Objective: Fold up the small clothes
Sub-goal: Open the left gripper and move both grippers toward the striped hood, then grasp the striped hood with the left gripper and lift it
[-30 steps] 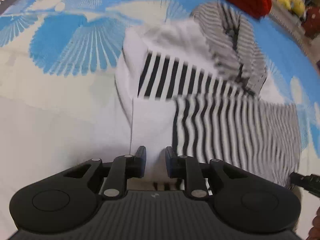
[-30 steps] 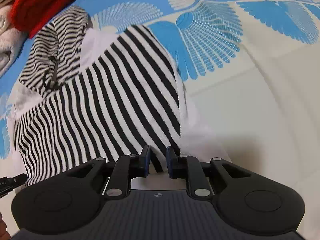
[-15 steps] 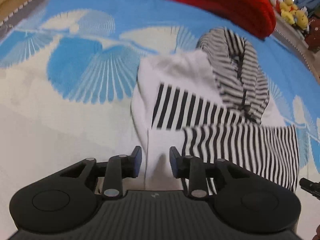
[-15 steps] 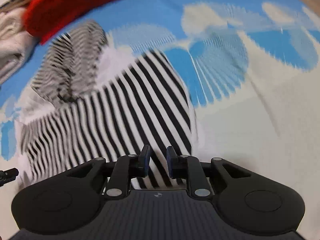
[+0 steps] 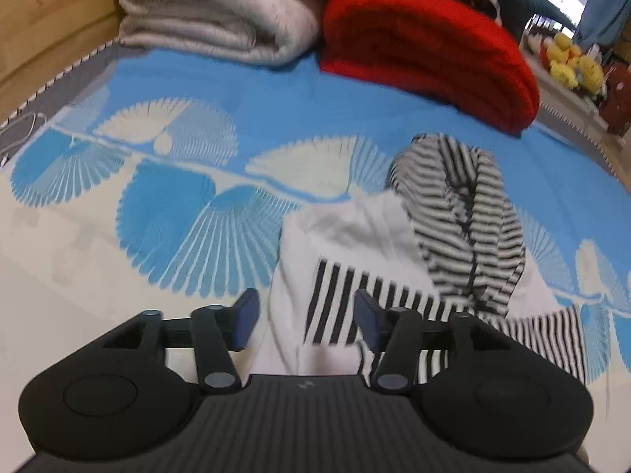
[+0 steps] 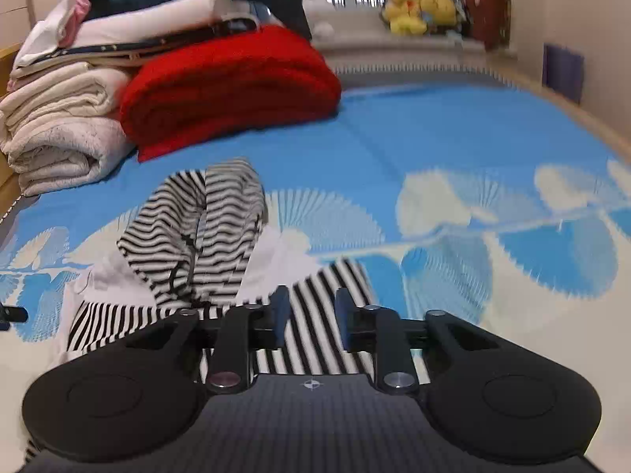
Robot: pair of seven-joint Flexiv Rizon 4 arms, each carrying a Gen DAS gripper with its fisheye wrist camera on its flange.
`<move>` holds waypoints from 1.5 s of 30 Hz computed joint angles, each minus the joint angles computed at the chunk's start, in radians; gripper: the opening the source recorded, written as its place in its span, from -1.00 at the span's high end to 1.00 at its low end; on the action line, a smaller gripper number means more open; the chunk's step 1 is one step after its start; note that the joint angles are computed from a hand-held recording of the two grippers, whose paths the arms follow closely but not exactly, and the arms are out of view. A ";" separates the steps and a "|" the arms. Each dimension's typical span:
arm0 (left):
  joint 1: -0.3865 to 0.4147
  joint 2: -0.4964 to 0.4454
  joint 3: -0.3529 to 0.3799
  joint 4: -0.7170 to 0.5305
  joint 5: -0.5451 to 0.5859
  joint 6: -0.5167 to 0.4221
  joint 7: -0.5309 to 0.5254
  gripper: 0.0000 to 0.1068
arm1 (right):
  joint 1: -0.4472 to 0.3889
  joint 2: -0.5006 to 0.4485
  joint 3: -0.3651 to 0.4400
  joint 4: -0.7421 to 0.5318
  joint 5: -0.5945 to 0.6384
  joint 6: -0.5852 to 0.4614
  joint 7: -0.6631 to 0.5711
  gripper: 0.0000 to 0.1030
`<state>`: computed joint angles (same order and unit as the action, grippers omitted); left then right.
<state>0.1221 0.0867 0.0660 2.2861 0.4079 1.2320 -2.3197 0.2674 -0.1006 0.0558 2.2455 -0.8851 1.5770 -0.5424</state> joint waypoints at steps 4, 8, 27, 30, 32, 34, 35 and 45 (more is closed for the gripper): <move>0.006 -0.017 -0.009 -0.015 0.068 0.075 -0.039 -0.41 | 0.003 -0.008 -0.059 -0.005 -0.130 0.057 0.100 0.36; 0.006 -0.032 -0.030 -0.075 0.245 0.081 -0.170 -0.41 | -0.014 -0.016 -0.053 -0.019 -0.138 0.048 0.097 0.36; 0.044 -0.503 -0.070 -0.484 -0.006 0.157 0.093 -0.47 | -0.032 -0.020 0.094 -0.088 0.414 -0.167 -0.382 0.69; 0.055 -0.620 -0.108 -0.609 -0.105 0.121 0.185 -0.58 | -0.024 -0.022 0.093 -0.094 0.452 -0.186 -0.431 0.85; 0.063 -0.689 -0.141 -0.693 -0.168 0.061 0.263 -0.58 | -0.019 -0.026 0.093 -0.102 0.477 -0.199 -0.457 0.85; 0.015 -0.755 -0.098 -0.787 -0.182 0.001 0.273 -0.58 | -0.019 -0.034 0.103 -0.117 0.521 -0.223 -0.499 0.85; -0.012 -0.784 -0.070 -0.830 -0.184 -0.021 0.272 -0.58 | -0.019 -0.038 0.107 -0.125 0.542 -0.235 -0.519 0.84; -0.034 -0.824 -0.066 -0.846 -0.289 0.039 0.500 0.97 | -0.008 -0.058 0.109 -0.169 0.654 -0.297 -0.570 0.84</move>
